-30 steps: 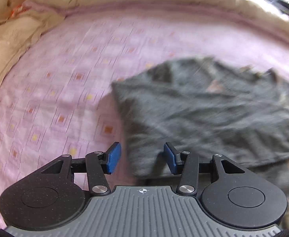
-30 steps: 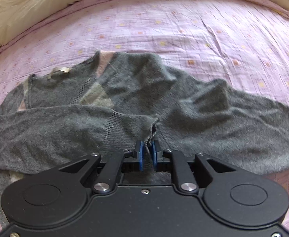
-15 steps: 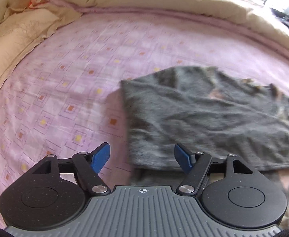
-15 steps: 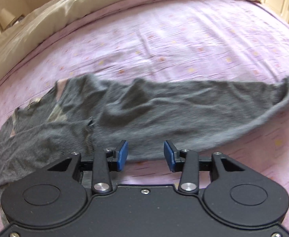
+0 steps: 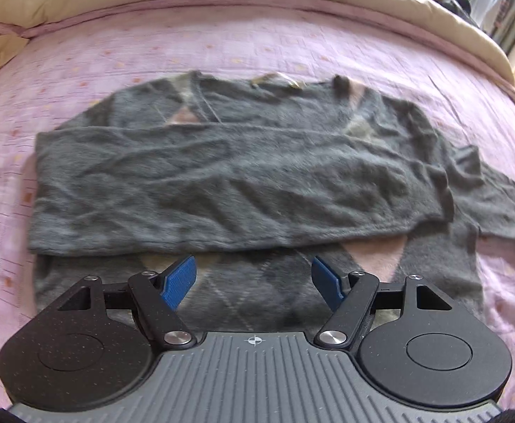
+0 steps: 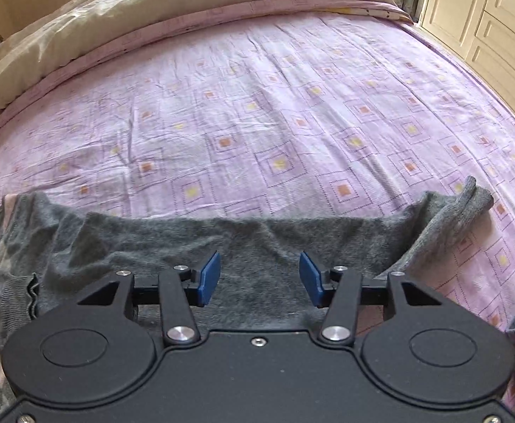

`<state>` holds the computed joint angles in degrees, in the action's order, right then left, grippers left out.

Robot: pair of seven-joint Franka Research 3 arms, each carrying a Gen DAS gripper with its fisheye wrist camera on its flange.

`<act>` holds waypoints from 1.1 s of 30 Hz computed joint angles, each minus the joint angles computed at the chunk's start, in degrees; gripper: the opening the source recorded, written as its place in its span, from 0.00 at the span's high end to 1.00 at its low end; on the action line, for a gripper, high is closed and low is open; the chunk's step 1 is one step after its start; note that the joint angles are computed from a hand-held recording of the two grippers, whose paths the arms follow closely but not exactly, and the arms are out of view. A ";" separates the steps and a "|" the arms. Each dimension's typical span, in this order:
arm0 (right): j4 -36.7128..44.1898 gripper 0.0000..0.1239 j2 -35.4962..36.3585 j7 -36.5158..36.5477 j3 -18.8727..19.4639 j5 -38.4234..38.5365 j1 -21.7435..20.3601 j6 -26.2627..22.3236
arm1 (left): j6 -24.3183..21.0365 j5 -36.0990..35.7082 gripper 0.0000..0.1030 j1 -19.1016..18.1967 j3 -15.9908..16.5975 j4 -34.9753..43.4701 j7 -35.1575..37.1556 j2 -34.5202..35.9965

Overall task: Fold small clothes
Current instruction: 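Open the right tool and move it to the other sleeve, then grasp the other sleeve's cuff with the right tool and lift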

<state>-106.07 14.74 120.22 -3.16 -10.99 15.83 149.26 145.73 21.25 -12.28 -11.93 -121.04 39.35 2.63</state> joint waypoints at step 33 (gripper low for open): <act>-13.17 0.50 -7.16 8.87 -0.93 4.89 -12.36 5.44 | -10.64 0.50 0.00 -2.82 -0.20 7.97 1.16 7.36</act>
